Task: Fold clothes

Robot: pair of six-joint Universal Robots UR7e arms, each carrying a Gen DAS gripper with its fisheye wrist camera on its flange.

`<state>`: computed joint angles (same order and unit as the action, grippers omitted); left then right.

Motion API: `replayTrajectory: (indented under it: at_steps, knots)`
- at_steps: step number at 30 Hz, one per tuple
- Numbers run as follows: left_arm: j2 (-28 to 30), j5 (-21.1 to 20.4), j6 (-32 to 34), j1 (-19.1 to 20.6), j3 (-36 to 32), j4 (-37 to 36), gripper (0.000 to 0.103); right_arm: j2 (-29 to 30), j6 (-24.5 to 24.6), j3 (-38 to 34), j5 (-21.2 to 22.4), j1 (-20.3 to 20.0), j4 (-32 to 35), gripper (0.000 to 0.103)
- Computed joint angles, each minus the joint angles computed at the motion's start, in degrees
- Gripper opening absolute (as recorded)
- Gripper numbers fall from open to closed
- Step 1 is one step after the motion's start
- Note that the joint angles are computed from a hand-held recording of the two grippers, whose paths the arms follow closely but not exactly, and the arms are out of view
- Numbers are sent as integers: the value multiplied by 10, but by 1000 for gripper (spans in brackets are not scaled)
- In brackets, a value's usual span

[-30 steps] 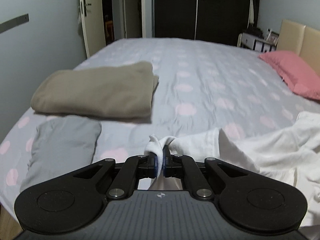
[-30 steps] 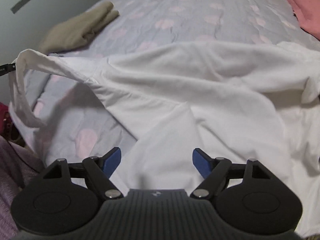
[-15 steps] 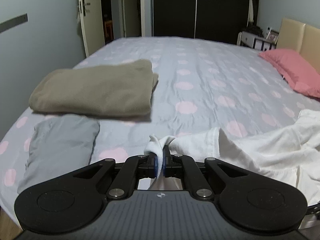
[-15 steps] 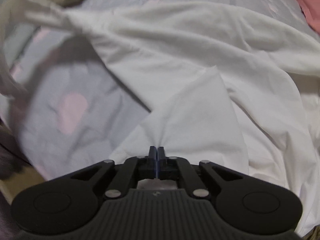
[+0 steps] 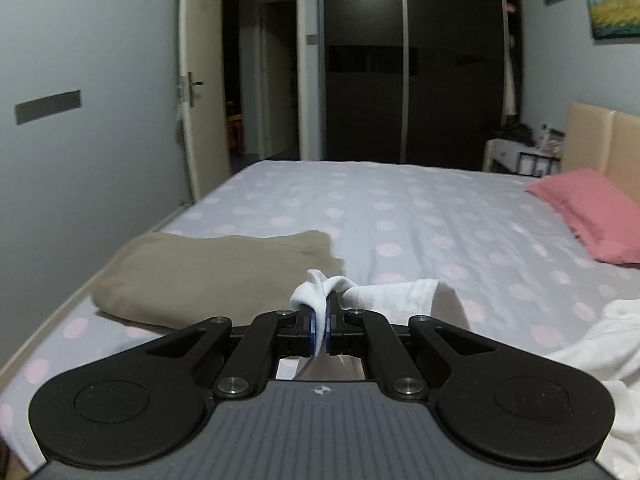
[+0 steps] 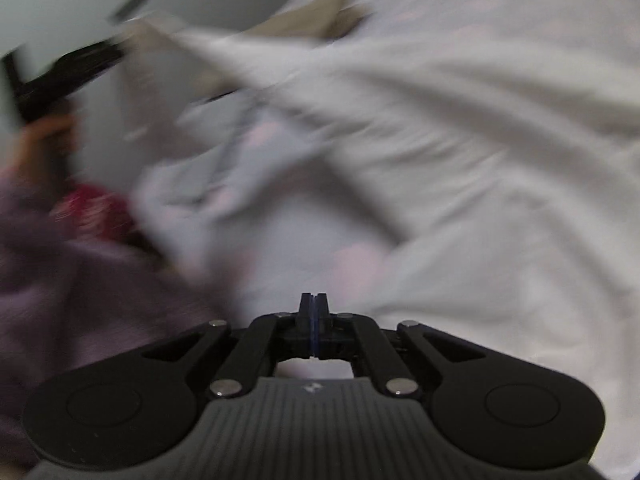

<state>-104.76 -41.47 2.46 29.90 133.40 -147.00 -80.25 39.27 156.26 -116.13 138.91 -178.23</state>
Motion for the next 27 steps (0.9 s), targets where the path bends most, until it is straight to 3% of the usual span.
replayTrajectory:
  at_steps: [1,5,7,10,14,17,21,24,27]
  knots:
    - [1,3,-5,5,-4,22,2,21,-16,-5,32,4,-17,0]
    - [-12,-10,-22,25,-10,123,2,63,-53,-35,43,27,17,1]
    - [-20,-14,-28,34,-8,172,2,59,-49,-39,13,23,43,5]
    - [-18,0,-40,50,-4,232,2,3,-18,-37,-53,10,137,5]
    - [-2,-2,-65,82,-15,311,4,-96,9,-26,-122,-37,240,6]
    - [-8,-12,-77,94,-23,364,15,-152,17,-27,-168,-73,295,6]
    - [-21,-38,-45,90,-34,341,50,-197,-9,-34,-231,-113,341,20]
    - [-8,-103,-9,99,-50,293,58,-208,-46,-36,-269,-151,332,27]
    - [38,-110,14,99,-48,242,59,-193,-124,-32,-285,-200,246,27]
